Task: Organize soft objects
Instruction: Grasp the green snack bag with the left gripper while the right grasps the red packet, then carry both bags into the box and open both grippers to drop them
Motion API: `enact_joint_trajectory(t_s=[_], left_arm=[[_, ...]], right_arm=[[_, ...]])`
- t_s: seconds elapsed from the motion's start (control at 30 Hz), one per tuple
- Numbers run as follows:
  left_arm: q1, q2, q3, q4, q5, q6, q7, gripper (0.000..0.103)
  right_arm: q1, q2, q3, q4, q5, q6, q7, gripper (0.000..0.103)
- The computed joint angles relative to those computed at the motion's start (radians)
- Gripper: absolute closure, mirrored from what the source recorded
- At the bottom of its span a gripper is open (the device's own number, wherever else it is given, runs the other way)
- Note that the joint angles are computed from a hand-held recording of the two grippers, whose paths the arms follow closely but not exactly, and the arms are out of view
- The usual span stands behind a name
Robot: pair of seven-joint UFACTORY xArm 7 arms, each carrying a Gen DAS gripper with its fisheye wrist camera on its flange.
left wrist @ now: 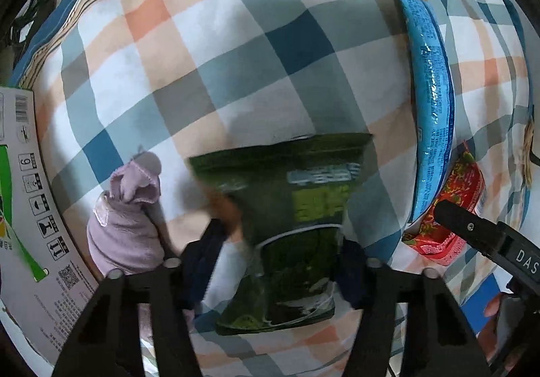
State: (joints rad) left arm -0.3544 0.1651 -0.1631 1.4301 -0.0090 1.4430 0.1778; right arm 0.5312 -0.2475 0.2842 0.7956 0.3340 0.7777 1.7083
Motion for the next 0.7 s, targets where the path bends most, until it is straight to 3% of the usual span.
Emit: enact_joint_trajectory(t_s=[0.03,0.1,0.13,0.47,0.7], left_arm=[[-0.003,-0.010,-0.002,-0.011,0.004,-0.011,-0.002,0.058],[-0.010,-0.008,-0.005,-0.006,0.014,-0.022,-0.013,0.064],[-0.010,-0.016,-0.005,-0.013,0.012,-0.028,-0.017,0.066],[0.005,-0.118,-0.002,-0.075,-0.017,-0.051,-0.017,0.072],[0.040,-0.272,0.019,-0.115,-0.131,0.000,0.036,0.072]], right_arm=[[-0.001,0.008,-0.001,0.011,-0.003,0.015,0.000,0.023],[-0.006,0.054,-0.002,0.067,-0.022,0.066,0.007,0.044],[-0.009,0.064,-0.003,0.085,-0.032,0.085,0.010,0.048],[-0.009,0.081,0.000,0.148,-0.052,0.144,0.006,0.053],[0.001,0.087,0.025,0.287,-0.155,0.232,0.029,0.053]])
